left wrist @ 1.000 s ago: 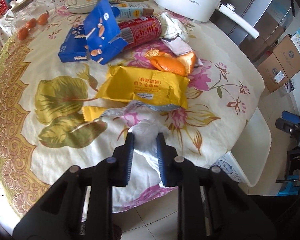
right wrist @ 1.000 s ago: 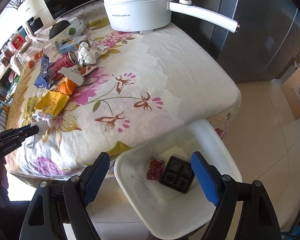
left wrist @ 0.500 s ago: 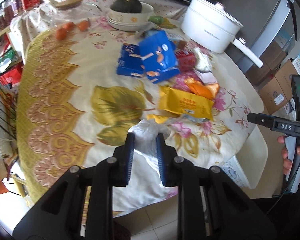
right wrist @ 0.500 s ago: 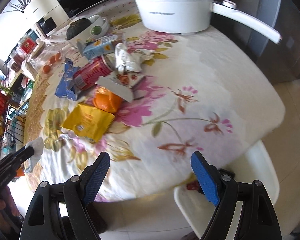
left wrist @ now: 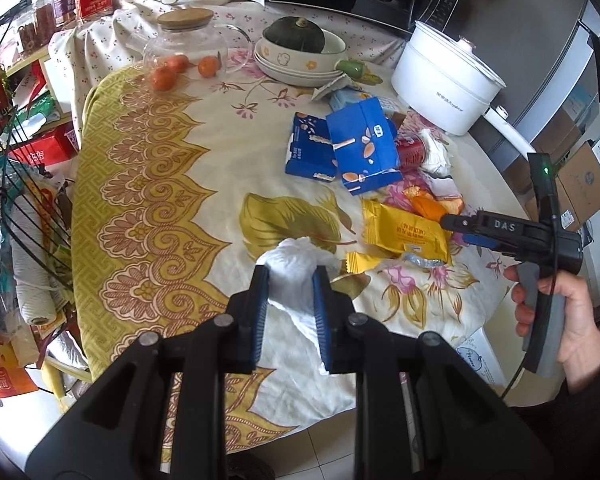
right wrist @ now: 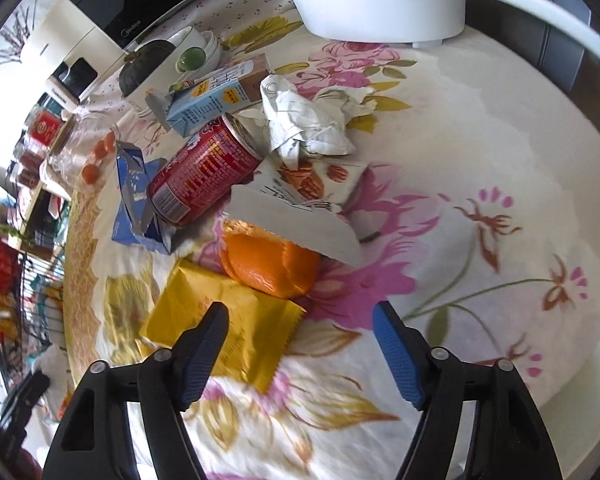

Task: Collect trash
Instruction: 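Grasp the orange peel with the right gripper while the left gripper holds the tissue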

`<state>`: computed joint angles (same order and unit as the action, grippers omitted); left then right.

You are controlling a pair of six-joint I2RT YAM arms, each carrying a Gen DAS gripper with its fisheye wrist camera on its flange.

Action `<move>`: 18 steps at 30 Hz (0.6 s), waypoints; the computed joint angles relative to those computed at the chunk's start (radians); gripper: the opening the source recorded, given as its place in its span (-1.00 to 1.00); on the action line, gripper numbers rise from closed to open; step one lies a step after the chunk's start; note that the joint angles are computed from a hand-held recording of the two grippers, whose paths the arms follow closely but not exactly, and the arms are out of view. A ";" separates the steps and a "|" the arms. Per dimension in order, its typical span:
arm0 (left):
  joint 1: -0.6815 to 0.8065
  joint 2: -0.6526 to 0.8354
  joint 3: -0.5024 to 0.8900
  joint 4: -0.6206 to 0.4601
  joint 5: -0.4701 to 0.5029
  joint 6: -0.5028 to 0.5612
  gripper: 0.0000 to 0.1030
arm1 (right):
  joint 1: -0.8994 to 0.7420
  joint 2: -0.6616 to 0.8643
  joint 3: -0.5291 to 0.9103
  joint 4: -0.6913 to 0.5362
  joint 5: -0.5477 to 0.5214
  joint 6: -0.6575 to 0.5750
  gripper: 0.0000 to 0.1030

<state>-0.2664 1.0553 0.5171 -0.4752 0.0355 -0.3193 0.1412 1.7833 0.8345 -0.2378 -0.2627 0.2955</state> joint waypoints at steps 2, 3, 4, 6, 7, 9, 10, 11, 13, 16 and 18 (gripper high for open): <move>0.001 0.010 0.002 0.004 0.001 0.002 -0.54 | 0.024 0.023 0.005 0.035 0.009 0.038 0.29; 0.002 0.015 0.004 0.006 0.003 0.002 -0.54 | 0.033 0.027 0.004 0.051 0.022 0.049 0.28; 0.003 0.020 0.005 0.009 0.004 0.000 -0.54 | 0.049 0.028 0.003 0.071 0.046 0.060 0.23; 0.006 0.025 0.007 0.012 0.005 -0.003 -0.54 | 0.069 0.039 0.003 0.104 0.066 0.081 0.11; 0.008 0.028 0.007 0.014 0.006 -0.004 -0.54 | 0.077 0.041 0.000 0.121 0.084 0.094 0.05; 0.013 0.036 0.008 0.020 0.008 -0.005 -0.54 | 0.094 0.044 -0.004 0.143 0.121 0.105 -0.10; 0.016 0.041 0.008 0.024 0.009 -0.006 -0.54 | 0.096 0.047 -0.002 0.148 0.131 0.106 -0.18; 0.019 0.045 0.008 0.027 0.010 -0.007 -0.54 | 0.095 0.050 -0.002 0.156 0.134 0.110 -0.25; 0.023 0.051 0.007 0.029 0.012 -0.009 -0.54 | 0.091 0.048 -0.005 0.168 0.133 0.116 -0.36; 0.036 0.068 0.008 0.039 0.028 -0.018 -0.54 | 0.073 0.022 -0.020 0.170 0.115 0.101 -0.43; 0.042 0.077 0.010 0.046 0.041 -0.026 -0.54 | 0.062 -0.010 -0.028 0.158 0.090 0.080 -0.45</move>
<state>-0.2241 1.1326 0.5276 -0.4295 0.0767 -0.3449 0.2031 1.7733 0.8063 -0.0796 -0.1722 0.3753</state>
